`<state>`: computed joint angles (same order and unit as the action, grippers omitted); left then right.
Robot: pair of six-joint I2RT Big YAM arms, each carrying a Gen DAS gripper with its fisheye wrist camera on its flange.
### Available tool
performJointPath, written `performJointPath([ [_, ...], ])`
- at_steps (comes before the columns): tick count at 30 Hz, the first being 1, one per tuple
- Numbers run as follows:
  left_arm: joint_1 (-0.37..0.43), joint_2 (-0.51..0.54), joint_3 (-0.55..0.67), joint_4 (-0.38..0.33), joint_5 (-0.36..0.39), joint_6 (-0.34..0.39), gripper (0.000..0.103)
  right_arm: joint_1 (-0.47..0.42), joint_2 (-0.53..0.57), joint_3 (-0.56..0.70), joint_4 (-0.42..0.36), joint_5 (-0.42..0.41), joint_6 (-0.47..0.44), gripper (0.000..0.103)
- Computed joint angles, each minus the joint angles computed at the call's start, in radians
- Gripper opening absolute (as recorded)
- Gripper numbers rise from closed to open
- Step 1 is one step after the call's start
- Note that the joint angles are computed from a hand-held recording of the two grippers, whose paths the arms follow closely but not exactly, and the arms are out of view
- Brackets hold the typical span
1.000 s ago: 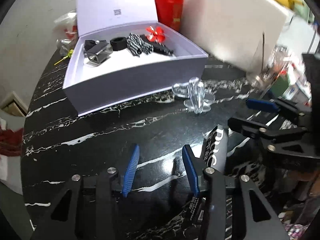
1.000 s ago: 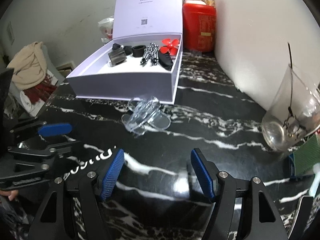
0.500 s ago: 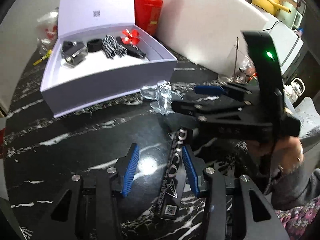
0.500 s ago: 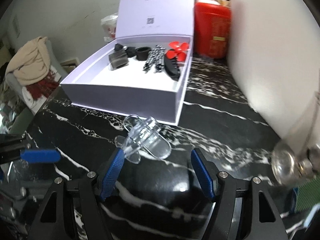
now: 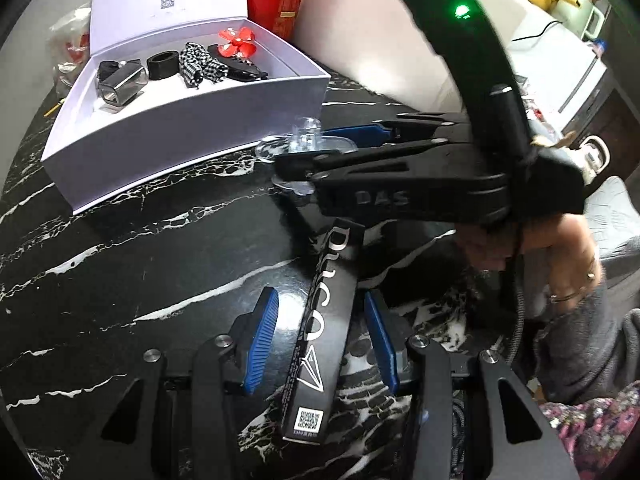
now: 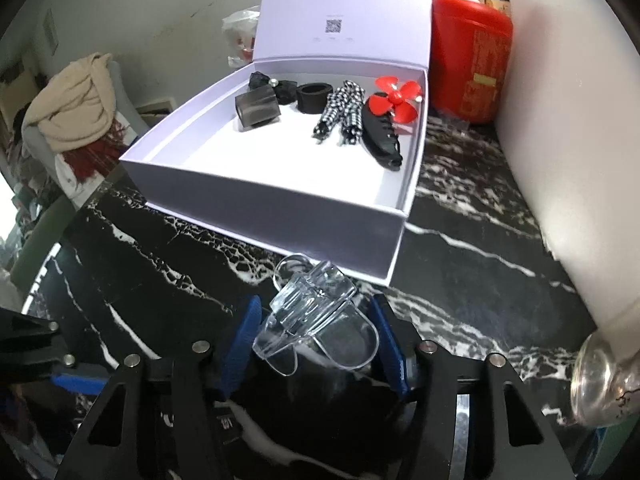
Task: Organize rigid objects
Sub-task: 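Grasp the clear plastic piece with the right gripper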
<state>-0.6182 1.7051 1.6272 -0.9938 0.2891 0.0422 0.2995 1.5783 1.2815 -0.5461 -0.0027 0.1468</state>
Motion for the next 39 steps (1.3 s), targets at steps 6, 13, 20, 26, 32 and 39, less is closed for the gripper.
performJointPath([
  [6,-0.008,-0.01,-0.029,0.049,-0.07,-0.014,0.042,-0.015,-0.055,-0.068,0.012,0.015,0.027,0.055],
  [13,0.005,-0.006,-0.035,0.095,-0.143,-0.05,0.022,0.0,-0.122,-0.147,0.017,0.039,0.055,0.056],
  [20,0.006,0.01,-0.017,0.122,-0.203,-0.065,0.02,0.045,-0.185,-0.224,0.047,0.038,0.039,0.056],
  [26,0.006,0.005,-0.021,0.129,-0.202,-0.056,0.02,0.071,-0.218,-0.266,0.062,0.064,0.067,0.058],
  [32,0.008,-0.019,-0.056,0.14,-0.174,-0.079,0.02,0.083,-0.228,-0.287,0.087,0.105,0.104,0.075],
  [39,-0.005,-0.033,-0.081,0.155,-0.223,-0.066,0.02,0.117,-0.208,-0.271,0.073,0.175,0.076,0.082],
])
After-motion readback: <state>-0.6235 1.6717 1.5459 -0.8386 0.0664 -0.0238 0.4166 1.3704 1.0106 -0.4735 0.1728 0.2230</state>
